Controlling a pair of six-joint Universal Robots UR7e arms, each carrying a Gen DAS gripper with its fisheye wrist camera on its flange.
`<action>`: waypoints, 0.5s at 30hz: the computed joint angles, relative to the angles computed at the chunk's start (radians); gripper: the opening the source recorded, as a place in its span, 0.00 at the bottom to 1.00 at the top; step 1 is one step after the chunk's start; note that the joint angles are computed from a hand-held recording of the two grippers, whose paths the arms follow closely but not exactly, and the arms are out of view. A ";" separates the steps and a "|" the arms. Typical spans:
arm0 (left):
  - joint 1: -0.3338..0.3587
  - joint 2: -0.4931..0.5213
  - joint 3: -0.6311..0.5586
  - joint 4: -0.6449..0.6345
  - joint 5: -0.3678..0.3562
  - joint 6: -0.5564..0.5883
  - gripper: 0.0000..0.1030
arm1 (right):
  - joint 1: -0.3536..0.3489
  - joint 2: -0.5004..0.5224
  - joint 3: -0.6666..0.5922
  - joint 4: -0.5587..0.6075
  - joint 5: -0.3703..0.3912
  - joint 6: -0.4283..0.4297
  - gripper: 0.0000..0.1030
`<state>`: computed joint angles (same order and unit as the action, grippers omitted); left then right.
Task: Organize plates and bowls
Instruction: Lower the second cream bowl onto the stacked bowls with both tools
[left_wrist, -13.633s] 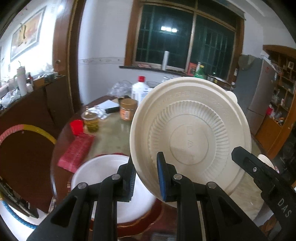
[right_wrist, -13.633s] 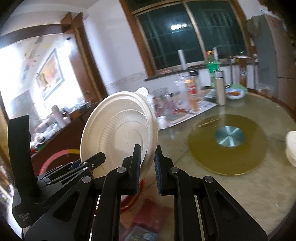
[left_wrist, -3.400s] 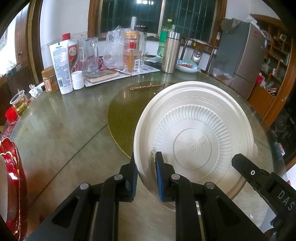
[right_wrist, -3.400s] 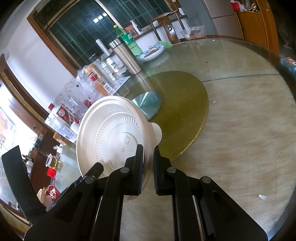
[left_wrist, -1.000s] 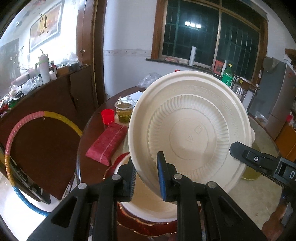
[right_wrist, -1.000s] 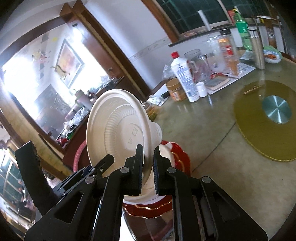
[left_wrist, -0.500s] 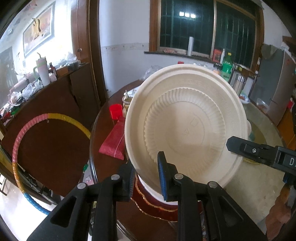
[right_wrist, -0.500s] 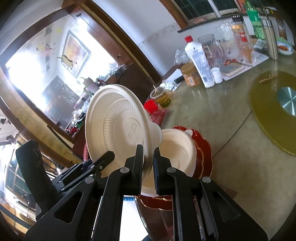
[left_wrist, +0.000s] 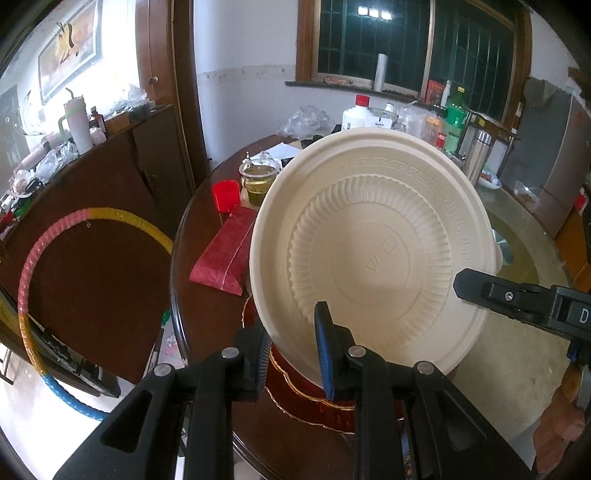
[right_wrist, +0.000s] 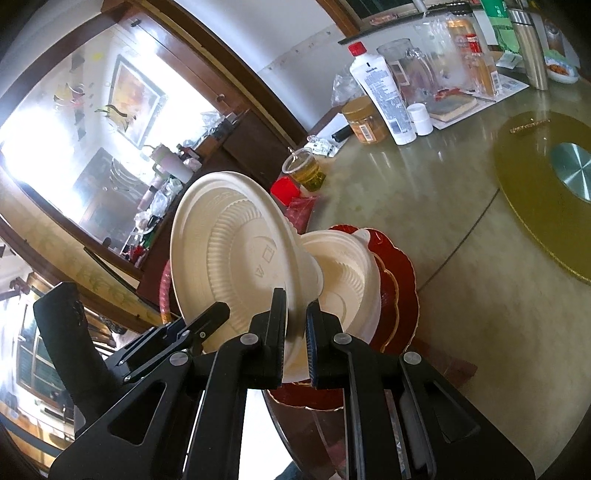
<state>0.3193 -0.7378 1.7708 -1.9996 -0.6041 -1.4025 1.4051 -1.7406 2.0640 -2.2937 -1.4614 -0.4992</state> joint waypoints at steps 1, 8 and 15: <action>0.001 -0.001 0.002 -0.002 -0.004 0.001 0.21 | 0.000 0.001 0.001 -0.001 -0.003 -0.001 0.09; 0.014 -0.002 0.012 -0.023 -0.028 0.023 0.21 | -0.001 0.011 0.001 0.007 -0.029 0.009 0.09; 0.029 -0.005 0.024 -0.064 -0.065 0.050 0.22 | -0.004 0.025 -0.003 0.016 -0.048 0.019 0.09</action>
